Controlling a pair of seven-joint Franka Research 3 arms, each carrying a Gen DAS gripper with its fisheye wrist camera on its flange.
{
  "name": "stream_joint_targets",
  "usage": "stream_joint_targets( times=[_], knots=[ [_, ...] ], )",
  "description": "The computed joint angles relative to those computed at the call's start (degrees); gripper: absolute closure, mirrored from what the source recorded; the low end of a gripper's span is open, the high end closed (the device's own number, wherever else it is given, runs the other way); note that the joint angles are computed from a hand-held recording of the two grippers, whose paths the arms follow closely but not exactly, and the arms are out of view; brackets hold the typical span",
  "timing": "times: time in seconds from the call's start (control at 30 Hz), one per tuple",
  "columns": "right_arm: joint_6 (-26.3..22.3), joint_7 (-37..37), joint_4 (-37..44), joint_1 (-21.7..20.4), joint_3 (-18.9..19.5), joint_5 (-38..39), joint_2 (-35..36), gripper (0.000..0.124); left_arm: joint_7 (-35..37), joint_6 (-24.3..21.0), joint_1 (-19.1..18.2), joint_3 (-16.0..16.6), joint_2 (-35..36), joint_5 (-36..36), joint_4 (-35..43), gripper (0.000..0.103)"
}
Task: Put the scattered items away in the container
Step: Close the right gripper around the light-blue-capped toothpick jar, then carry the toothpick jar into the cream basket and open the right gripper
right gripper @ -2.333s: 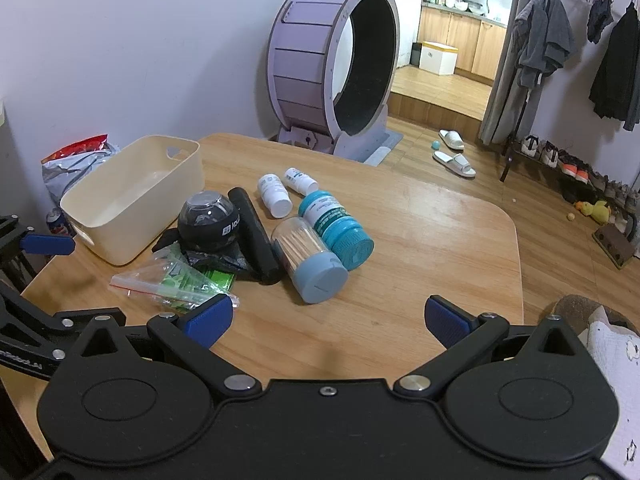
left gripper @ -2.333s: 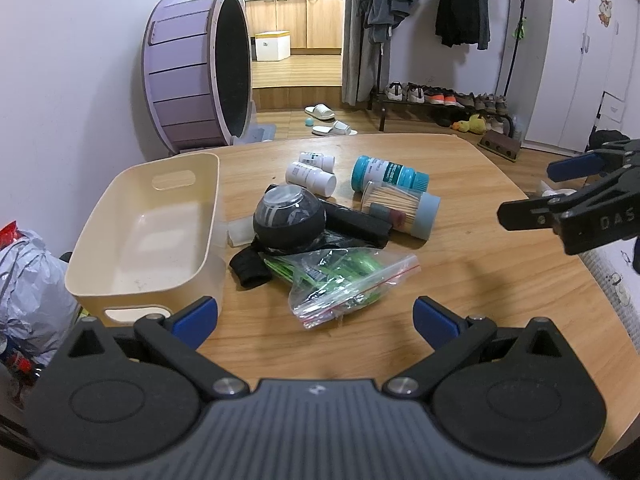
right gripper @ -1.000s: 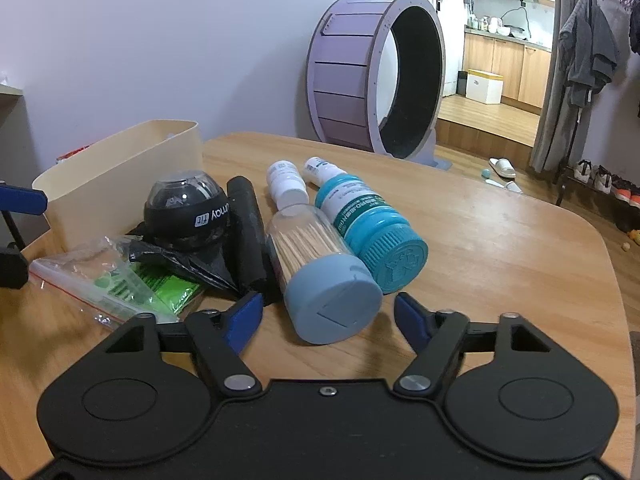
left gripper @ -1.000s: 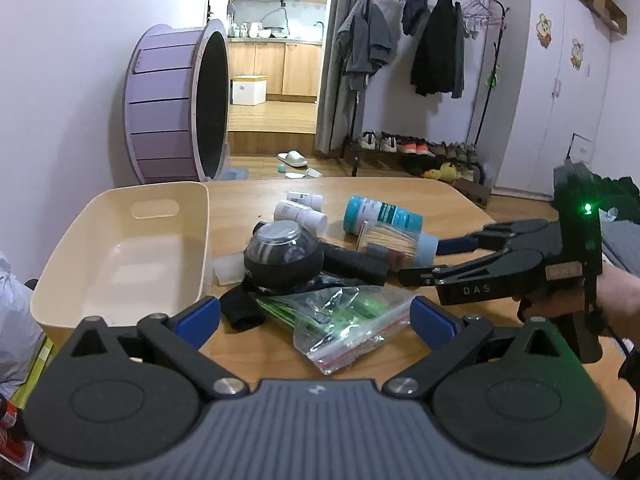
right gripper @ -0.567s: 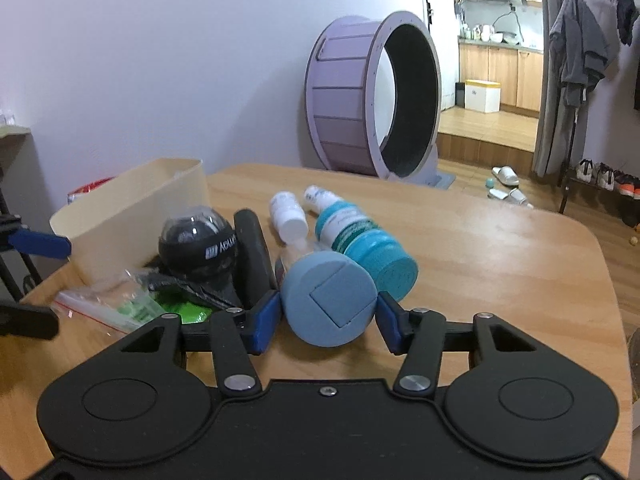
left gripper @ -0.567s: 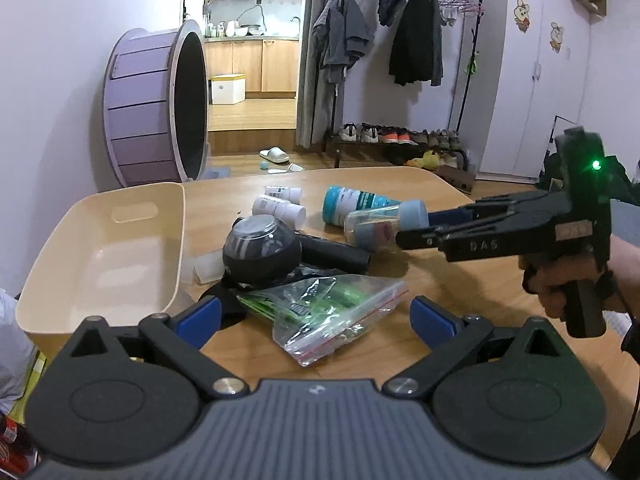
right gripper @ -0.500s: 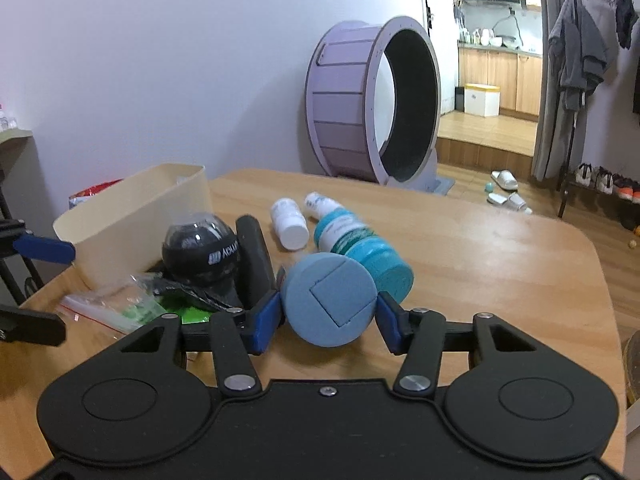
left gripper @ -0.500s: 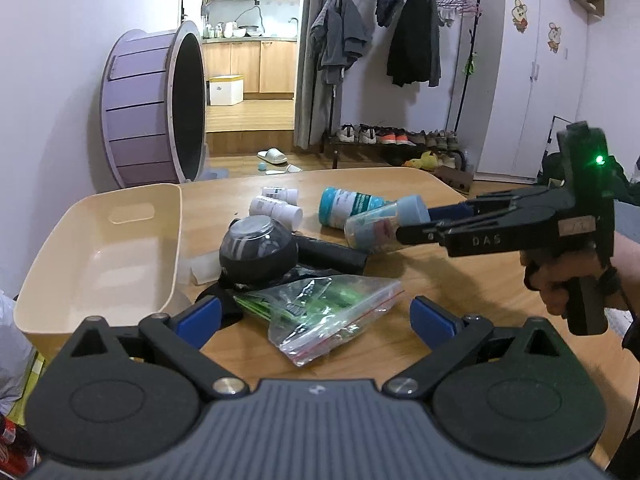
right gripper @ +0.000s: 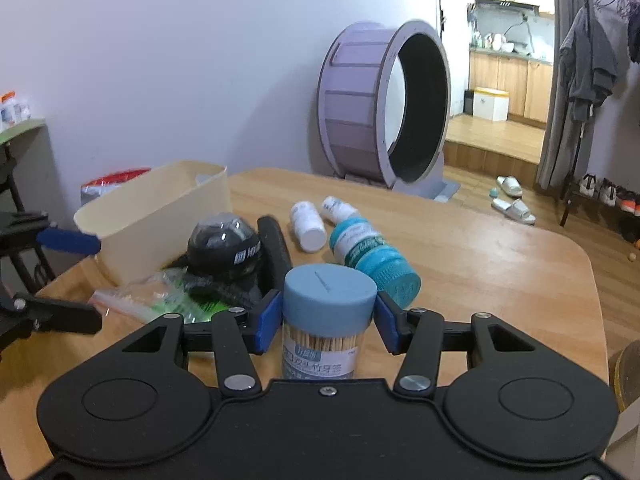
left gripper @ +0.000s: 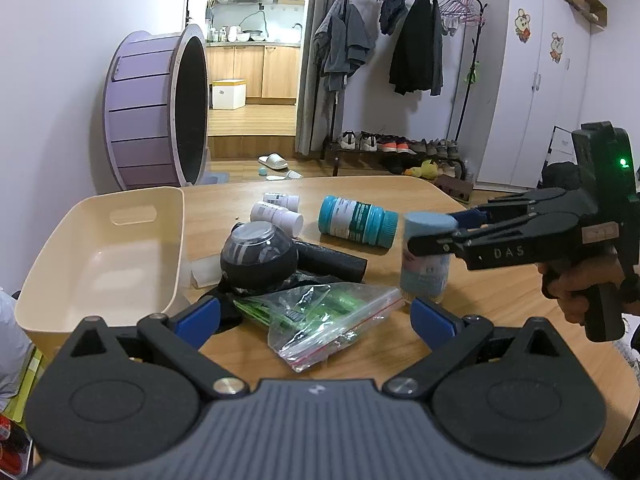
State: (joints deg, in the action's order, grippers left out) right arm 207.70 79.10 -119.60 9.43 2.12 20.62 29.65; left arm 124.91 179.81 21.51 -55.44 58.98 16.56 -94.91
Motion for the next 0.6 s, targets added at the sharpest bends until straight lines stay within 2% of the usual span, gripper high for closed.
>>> stream_joint_targets(
  times=[0.13,0.27,0.47,0.6],
  knots=[
    [-0.55,-1.44,-0.49,2.28,-1.52,2.97,-0.53,0.07,0.21,0.11,0.29,-0.18,-0.2,0.31,-0.34,0.001],
    [-0.9,-0.89,-1.48,1.94,-0.94,3.36,-1.2,0.067,0.7,-0.27,0.81,-0.66,-0.11,0.4,-0.49,0.001],
    [1.67,0.43,-3.52,1.35,0.06,2.58,-1.88,0.062,1.49,-1.11,1.58,-1.33,-0.09,-0.13,-0.75,0.001],
    [0.44,1.49,-3.69,0.85,0.24,2.33,-2.31,0.062,2.12,-1.13,1.22,-0.79,-0.64,-0.66,-0.98,0.001]
  ],
)
